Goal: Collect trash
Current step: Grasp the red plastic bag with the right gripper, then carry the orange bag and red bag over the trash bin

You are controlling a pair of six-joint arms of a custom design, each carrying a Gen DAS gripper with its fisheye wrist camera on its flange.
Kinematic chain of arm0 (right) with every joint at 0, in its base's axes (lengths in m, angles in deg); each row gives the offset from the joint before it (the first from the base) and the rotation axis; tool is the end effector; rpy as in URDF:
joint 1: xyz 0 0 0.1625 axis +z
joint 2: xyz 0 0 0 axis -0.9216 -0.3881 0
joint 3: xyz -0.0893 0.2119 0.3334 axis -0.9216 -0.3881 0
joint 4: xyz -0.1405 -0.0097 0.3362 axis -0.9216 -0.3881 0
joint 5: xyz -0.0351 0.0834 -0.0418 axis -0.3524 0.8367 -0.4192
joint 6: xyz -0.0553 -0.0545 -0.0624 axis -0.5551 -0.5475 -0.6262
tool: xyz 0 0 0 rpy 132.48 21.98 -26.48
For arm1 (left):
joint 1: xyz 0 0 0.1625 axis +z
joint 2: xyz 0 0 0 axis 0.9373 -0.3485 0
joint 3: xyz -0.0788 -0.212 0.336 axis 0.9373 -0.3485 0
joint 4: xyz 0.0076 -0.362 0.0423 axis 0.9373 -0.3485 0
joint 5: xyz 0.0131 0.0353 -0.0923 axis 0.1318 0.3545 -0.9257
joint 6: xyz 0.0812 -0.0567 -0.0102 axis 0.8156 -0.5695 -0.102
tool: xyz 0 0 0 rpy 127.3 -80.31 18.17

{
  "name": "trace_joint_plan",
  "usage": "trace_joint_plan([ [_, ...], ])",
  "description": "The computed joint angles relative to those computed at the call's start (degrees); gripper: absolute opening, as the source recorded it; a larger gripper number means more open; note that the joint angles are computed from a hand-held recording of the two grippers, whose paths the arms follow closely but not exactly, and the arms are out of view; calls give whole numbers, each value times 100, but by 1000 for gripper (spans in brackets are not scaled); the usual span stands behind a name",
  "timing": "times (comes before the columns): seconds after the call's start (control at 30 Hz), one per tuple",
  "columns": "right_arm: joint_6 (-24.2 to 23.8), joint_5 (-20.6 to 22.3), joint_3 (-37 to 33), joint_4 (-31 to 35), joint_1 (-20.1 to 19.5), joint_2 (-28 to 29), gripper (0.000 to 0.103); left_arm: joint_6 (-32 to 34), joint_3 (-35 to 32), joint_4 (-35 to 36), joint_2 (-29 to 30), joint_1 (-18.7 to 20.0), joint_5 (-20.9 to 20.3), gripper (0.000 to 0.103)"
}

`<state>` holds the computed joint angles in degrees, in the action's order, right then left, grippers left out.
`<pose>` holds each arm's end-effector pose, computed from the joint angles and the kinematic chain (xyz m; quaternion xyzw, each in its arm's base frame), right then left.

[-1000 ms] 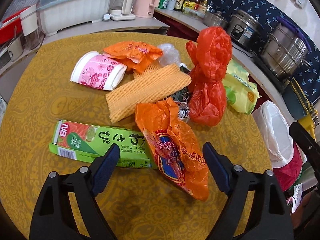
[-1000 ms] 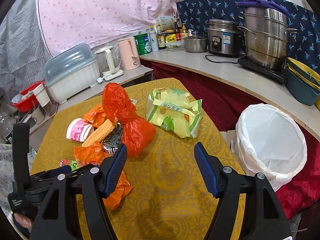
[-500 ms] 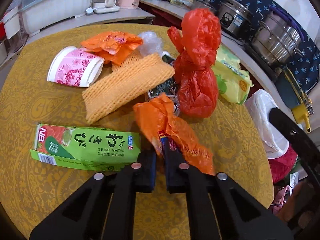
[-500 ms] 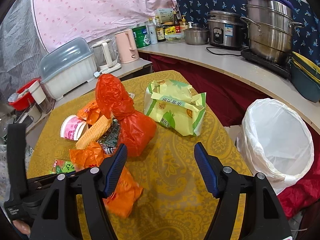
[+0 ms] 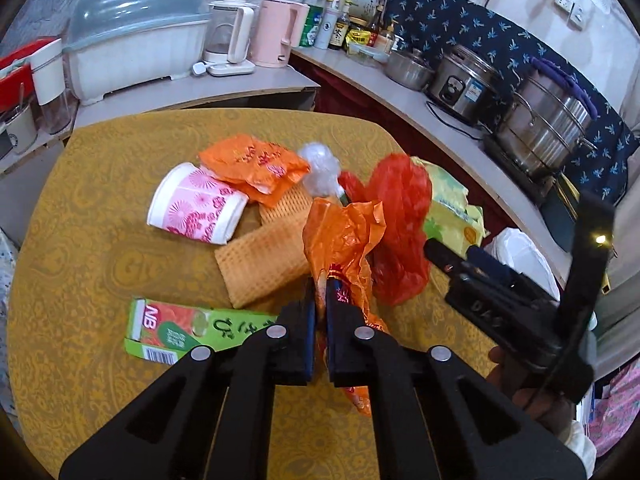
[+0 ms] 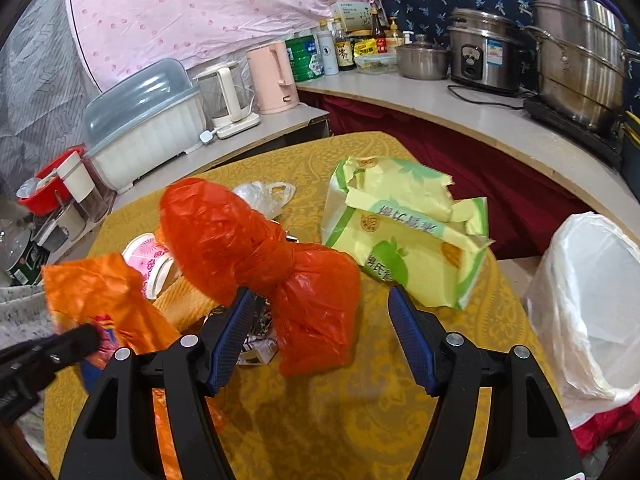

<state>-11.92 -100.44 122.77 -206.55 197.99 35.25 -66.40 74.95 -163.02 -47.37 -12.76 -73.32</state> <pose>0.4181 -0.4034 -0.0402 0.0895 -0.8722 0.3751 0.3010 -0.0346 -0.3940 0.4001 0.1696 0.9271 -0.2728 0.1930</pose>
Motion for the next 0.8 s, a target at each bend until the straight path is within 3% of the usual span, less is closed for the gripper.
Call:
trace_joint_plan([
  [0.3,-69,535,-198,48,-479,213,66,102,-199,-253,360,201,-29,4],
  [0.37,-92,640,-191,-28,-530,222,56,121,-216,-287,416,228,-21,4],
  [0.53,-194,712,-40,-311,-478,149,42,136,-246,-322,458,225,-29,4],
  [0.8,-275,479,422,-1011,-175,-240,39,31,-141,-258,248,-141,38,4],
])
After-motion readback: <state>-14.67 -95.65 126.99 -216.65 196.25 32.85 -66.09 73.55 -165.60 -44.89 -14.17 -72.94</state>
